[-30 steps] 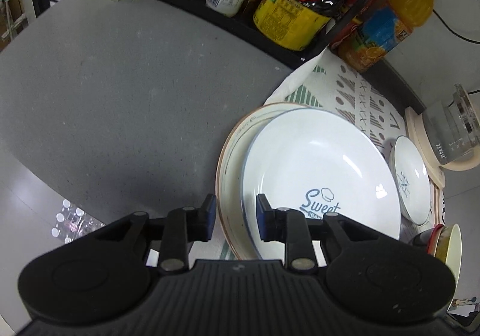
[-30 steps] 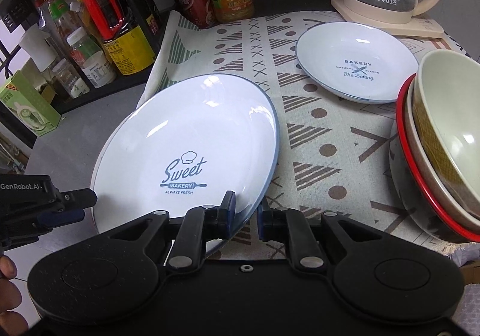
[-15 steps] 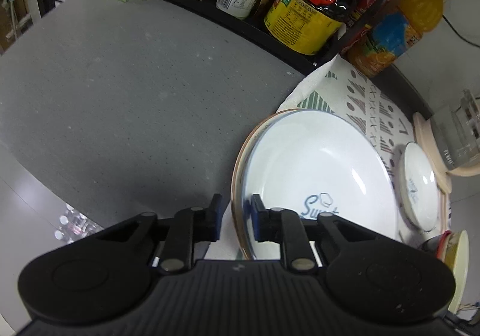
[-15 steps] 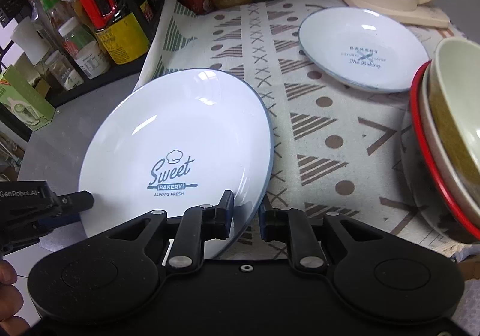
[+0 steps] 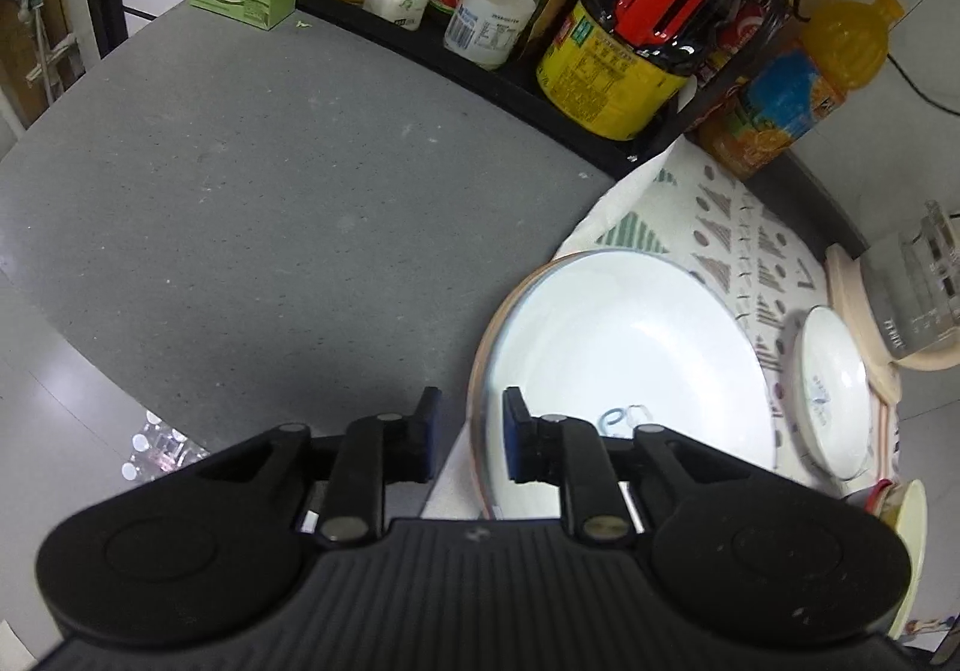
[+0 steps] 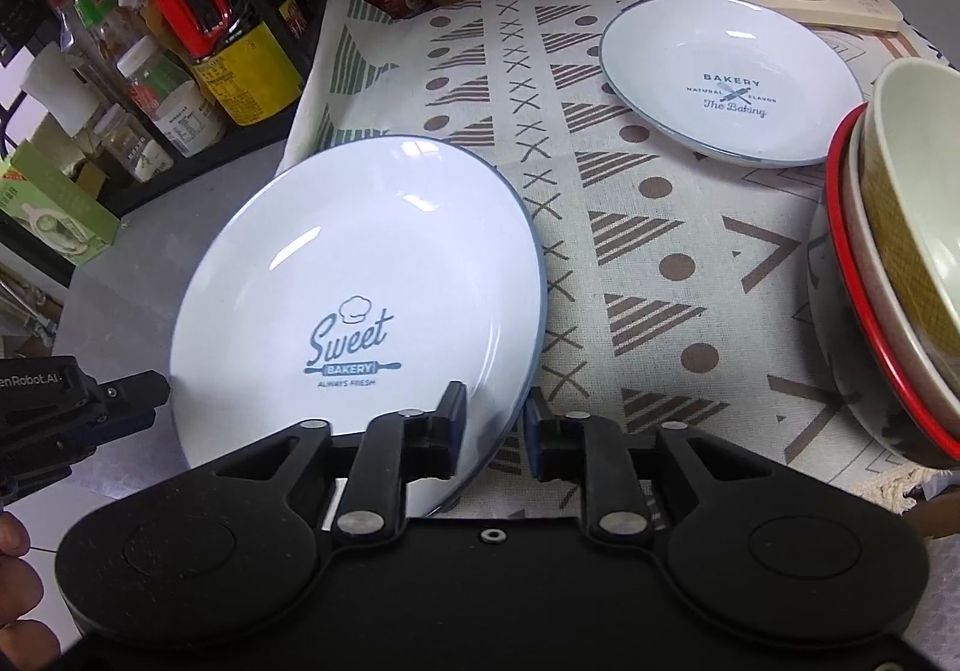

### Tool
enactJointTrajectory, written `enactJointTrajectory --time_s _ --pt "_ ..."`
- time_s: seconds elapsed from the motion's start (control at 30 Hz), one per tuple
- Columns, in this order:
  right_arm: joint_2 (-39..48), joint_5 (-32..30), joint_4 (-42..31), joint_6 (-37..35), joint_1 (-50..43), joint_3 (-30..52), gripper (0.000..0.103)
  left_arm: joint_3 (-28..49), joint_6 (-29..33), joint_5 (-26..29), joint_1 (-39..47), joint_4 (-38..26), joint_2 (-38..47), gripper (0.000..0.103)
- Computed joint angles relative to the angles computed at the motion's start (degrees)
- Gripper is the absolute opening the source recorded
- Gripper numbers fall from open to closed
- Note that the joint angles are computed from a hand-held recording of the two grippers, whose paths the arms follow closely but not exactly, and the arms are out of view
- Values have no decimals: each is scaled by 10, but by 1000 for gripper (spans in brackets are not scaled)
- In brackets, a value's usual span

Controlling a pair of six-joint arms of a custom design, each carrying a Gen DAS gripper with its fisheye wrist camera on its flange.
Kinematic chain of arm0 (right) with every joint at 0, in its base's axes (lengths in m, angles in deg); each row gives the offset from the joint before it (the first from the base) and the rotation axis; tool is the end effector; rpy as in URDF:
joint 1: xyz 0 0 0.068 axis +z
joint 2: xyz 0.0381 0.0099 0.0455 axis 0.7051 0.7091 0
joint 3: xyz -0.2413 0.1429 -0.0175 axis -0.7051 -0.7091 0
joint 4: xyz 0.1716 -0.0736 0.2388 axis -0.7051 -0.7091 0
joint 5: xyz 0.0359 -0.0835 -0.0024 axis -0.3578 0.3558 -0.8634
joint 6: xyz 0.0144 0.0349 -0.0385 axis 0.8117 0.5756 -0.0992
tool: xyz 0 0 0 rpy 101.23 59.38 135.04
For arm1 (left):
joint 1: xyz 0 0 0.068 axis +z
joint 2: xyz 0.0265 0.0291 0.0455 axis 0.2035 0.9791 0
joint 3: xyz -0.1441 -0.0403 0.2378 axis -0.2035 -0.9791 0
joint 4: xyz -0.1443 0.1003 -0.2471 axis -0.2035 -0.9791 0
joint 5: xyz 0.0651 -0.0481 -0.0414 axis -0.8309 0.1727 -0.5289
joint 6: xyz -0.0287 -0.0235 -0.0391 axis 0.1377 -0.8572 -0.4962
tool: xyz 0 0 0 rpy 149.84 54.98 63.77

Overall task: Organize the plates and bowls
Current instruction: 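Lower the 'Sweet' plate onto the flower plate and open both grippers, then move both grippers to the rim of the white 'BAKERY' plate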

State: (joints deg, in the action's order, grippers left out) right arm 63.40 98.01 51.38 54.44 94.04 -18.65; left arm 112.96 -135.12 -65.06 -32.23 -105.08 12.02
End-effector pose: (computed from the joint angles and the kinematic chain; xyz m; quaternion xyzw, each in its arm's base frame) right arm 0.1366 0.1402 0.1158 0.0884 0.9512 0.0944 0.2803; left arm 0.1945 -0.1782 0.1655 -0.1843 0.9489 -0.1381 0.2157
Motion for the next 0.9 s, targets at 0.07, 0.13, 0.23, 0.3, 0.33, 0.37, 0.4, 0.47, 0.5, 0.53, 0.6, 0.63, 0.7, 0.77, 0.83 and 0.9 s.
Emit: enactJointTrajectory --time_s 0.07,0.13,0.23,0.3,0.33,0.37,0.4,0.47,0.5,0.53,0.6,0.63,0.7,0.77,0.83,0.9 --pt "-26 -2 -18 15 3 -2 28 12 0 -8 -7 -12 0 34" --pt "-60 -2 -39 29 5 -4 34 21 -2 -22 -17 -15 -3 50" --pt "-115 20 -84 38 21 3 51 35 -9 -34 -28 -24 -6 68" --pt "-145 41 -115 34 30 12 55 55 -24 -36 -32 -46 2 74" --pt "-159 51 -131 32 34 18 58 64 -35 -39 -33 -59 6 74" --pt "-170 59 -145 29 34 22 60 69 -43 -40 -34 -67 6 74" --pt "-183 66 -157 23 33 26 64 71 -49 -41 -36 -68 3 75" --pt "-204 84 -180 16 34 31 72 69 -55 -43 -41 -67 -10 75" --pt "-212 91 -189 14 34 33 78 71 -58 -45 -44 -68 -12 75" --pt "-225 97 -197 11 35 34 82 74 -60 -48 -49 -69 -12 76" --pt "-247 117 -226 16 48 42 89 80 -62 -54 -59 -71 -12 76" --pt "-255 130 -240 20 58 46 95 84 -60 -55 -63 -71 -10 76" --pt "-271 158 -266 22 75 56 99 91 -53 -56 -71 -68 -6 76" --pt "-282 184 -295 29 91 66 102 101 -45 -54 -80 -67 1 76" --pt "-296 196 -314 32 96 70 103 113 -37 -55 -90 -68 9 76" --pt "-310 205 -332 41 100 72 103 123 -28 -56 -100 -66 18 76"
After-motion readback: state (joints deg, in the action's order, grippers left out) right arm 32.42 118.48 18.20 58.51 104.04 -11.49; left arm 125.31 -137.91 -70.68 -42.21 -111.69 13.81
